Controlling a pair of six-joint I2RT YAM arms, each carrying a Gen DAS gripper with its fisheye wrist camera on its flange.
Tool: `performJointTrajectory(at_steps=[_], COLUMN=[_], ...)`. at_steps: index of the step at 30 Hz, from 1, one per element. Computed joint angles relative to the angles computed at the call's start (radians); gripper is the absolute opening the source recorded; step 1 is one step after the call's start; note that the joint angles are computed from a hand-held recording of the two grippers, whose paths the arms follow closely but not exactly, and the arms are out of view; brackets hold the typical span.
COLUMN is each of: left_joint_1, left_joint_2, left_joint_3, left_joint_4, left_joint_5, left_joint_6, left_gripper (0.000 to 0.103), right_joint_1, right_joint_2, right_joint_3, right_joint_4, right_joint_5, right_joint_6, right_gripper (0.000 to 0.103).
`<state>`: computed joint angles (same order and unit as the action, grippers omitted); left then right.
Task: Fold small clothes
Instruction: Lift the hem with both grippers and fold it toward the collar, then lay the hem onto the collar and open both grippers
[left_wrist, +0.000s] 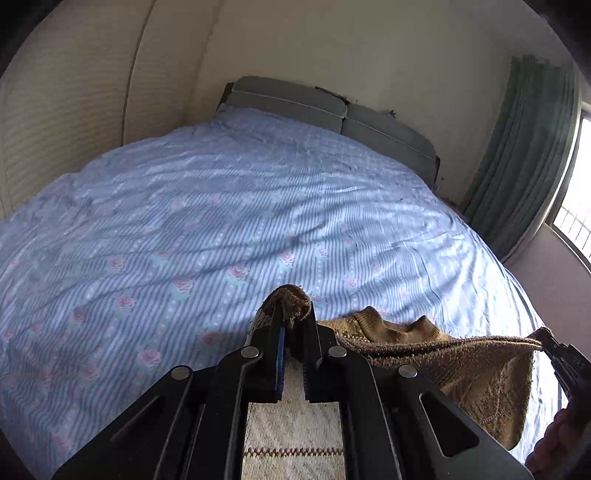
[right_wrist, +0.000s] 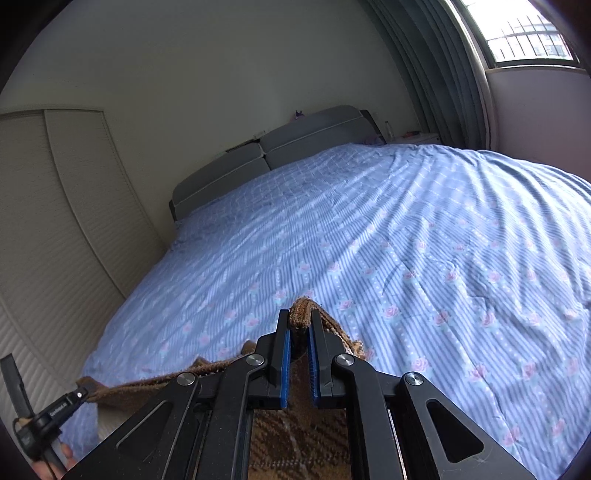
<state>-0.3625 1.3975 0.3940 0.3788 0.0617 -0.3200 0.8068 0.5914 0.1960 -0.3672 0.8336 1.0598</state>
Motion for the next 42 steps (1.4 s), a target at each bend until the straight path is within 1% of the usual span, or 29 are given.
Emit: performJointTrajectory(at_steps=[2, 5, 9, 11, 12, 14, 15, 16, 17, 18, 19, 20, 22, 24, 26, 28, 30, 32, 35, 36, 37, 38, 40, 41, 42], left_joint_1=[-0.007, -0.016, -0.037, -0.044, -0.047, -0.052, -0.058, -0.064, -0.065, -0.069, -0.067, -0.065, -0.057, -0.044, -0.031, -0.009, 0.003, 0.003, 0.003, -0.003, -0.01, -0.016, -0.027, -0.033, -0.043], left_joint_2=[0.104, 0.234, 0.342, 0.363, 0.362, 0.343, 0.333, 0.315, 0.295, 0.269, 0.24, 0.209, 0.153, 0.134, 0.17, 0.227, 0.286, 0.341, 0.382, 0.385, 0.389, 0.393, 0.406, 0.41, 0.413], left_joint_3=[0.043, 0.1, 0.156, 0.17, 0.169, 0.16, 0.158, 0.146, 0.136, 0.121, 0.099, 0.075, 0.043, 0.031, 0.068, 0.119, 0.165, 0.205, 0.221, 0.219, 0.215, 0.21, 0.206, 0.201, 0.199], left_joint_4=[0.039, 0.069, 0.089, 0.087, 0.085, 0.077, 0.07, 0.068, 0.059, 0.053, 0.057, 0.058, 0.036, 0.023, -0.024, -0.073, -0.105, -0.13, -0.128, -0.121, -0.108, -0.097, -0.071, -0.056, -0.046], left_joint_5=[-0.007, -0.016, -0.041, -0.051, -0.056, -0.056, -0.062, -0.07, -0.076, -0.085, -0.088, -0.091, -0.083, -0.064, -0.05, -0.016, 0.0, -0.008, -0.012, -0.021, -0.033, -0.043, -0.06, -0.069, -0.086], left_joint_6=[0.008, 0.024, 0.052, 0.071, 0.074, 0.089, 0.098, 0.105, 0.111, 0.112, 0.111, 0.113, 0.122, 0.139, 0.16, 0.157, 0.149, 0.144, 0.131, 0.129, 0.127, 0.126, 0.12, 0.115, 0.111], left_gripper=[0.009, 0.009, 0.01, 0.01, 0.011, 0.016, 0.017, 0.022, 0.036, 0.046, 0.06, 0.06, 0.061, 0.061, 0.061, 0.061, 0.061, 0.061, 0.062, 0.062, 0.062, 0.06, 0.056, 0.054, 0.053], right_joint_1=[-0.134, -0.278, -0.379, -0.41, -0.419, -0.416, -0.4, -0.355, -0.325, -0.293, -0.271, -0.237, -0.175, -0.115, -0.083, -0.079, -0.095, -0.144, -0.218, -0.237, -0.248, -0.254, -0.238, -0.234, -0.24], right_joint_2=[0.087, 0.233, 0.417, 0.479, 0.49, 0.478, 0.465, 0.435, 0.42, 0.406, 0.382, 0.349, 0.289, 0.268, 0.307, 0.359, 0.42, 0.494, 0.6, 0.613, 0.618, 0.634, 0.672, 0.689, 0.704], right_joint_3=[-0.047, -0.091, -0.118, -0.111, -0.11, -0.102, -0.093, -0.078, -0.066, -0.05, -0.041, -0.036, -0.026, -0.007, 0.022, 0.046, 0.064, 0.08, 0.089, 0.077, 0.058, 0.052, 0.053, 0.055, 0.053], right_joint_4=[0.183, 0.388, 0.573, 0.623, 0.633, 0.612, 0.58, 0.515, 0.47, 0.422, 0.375, 0.325, 0.236, 0.166, 0.121, 0.109, 0.12, 0.149, 0.193, 0.228, 0.271, 0.297, 0.316, 0.32, 0.33], right_joint_5=[-0.114, -0.236, -0.321, -0.358, -0.369, -0.372, -0.352, -0.304, -0.265, -0.226, -0.195, -0.16, -0.104, -0.054, -0.029, -0.024, -0.04, -0.08, -0.155, -0.182, -0.203, -0.215, -0.192, -0.182, -0.185], right_joint_6=[-0.095, -0.171, -0.195, -0.208, -0.21, -0.21, -0.209, -0.188, -0.179, -0.166, -0.157, -0.142, -0.126, -0.124, -0.132, -0.147, -0.16, -0.181, -0.197, -0.209, -0.226, -0.237, -0.232, -0.226, -0.221], right_gripper=[0.009, 0.009, 0.009, 0.009, 0.01, 0.013, 0.019, 0.029, 0.034, 0.044, 0.048, 0.055, 0.057, 0.057, 0.057, 0.057, 0.057, 0.057, 0.057, 0.053, 0.032, 0.022, 0.016, 0.015, 0.015])
